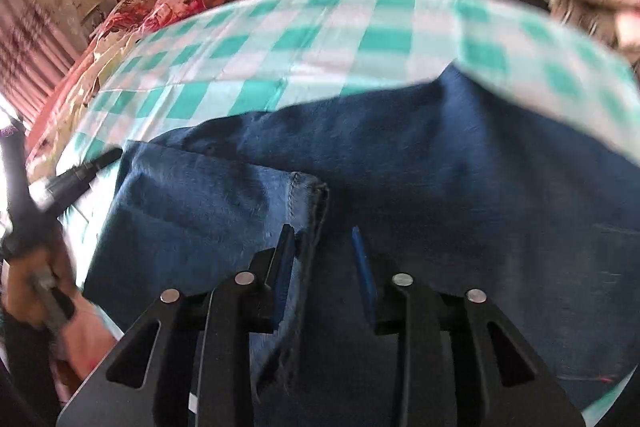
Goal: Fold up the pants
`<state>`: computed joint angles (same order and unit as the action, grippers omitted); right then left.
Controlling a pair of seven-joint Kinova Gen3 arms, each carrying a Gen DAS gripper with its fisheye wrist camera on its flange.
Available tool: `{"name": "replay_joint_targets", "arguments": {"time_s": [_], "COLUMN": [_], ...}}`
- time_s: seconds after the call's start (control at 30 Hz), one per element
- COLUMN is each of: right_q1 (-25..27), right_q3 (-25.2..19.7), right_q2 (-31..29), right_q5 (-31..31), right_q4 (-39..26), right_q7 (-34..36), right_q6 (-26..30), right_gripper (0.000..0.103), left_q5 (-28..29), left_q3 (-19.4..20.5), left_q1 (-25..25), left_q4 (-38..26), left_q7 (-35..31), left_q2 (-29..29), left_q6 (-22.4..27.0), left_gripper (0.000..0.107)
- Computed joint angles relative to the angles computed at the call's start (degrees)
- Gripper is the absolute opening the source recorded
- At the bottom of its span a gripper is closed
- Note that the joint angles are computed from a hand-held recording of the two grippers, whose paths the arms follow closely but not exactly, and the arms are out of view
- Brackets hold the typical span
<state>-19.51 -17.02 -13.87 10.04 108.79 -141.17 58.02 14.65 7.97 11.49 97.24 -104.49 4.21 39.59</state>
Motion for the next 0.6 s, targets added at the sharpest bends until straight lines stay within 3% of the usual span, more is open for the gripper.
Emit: {"name": "replay_joint_targets", "arguments": {"time_s": [0.1,0.17,0.23,0.37,0.43,0.53,0.6], "right_q1": [-3.1,-4.1,-3.5,-4.9,-4.7,-6.3,-6.5], "right_q3": [-0.8,-3.0,-6.8,-7.0,-6.9,-5.9,-7.4], "right_q2": [-2.7,-2.1,0.2,1.1,0.9,-0.1,0.4], "right_q5": [1.2,1.0,2.7,3.9,3.7,4.1,5.6], "right_q4": [1.4,1.3,1.2,3.0,4.1,5.7,4.8], "right_q7": [-1.1,0.2,-1.5,-5.5,-6.0,-6.5,-7.9], "right_q6": [-1.7,-2.0,-0.6,0.2,0.1,-1.4,0.8], "right_gripper": [0.032,0.032,0.032,0.032,0.032,0.032,0.040], "left_q5": [1.4,-1.9,-3.0,3.3,3.4,-2.6,-4.4], "left_q3": [-0.7,-5.0,-9.2,-12.6,-9.5,-1.6,3.4], "left_q1": [2.9,8.1,12.5,11.7,8.6,3.9,-1.4], "left_q4": [3.0,4.5,8.4,15.8,18.4,23.0,24.9], "left_q7": [-3.0,-0.8,0.0,4.1,3.7,1.6,4.9], "left_q2": [-2.3,-2.3,-3.6,-13.5,-16.1,-17.1,-20.6], "left_q6": [1.2,1.4,-2.1,-7.7,-6.8,-8.5,-9.0], "left_gripper": [0.019,0.021,0.026,0.026,0.024,0.026,0.028]}}
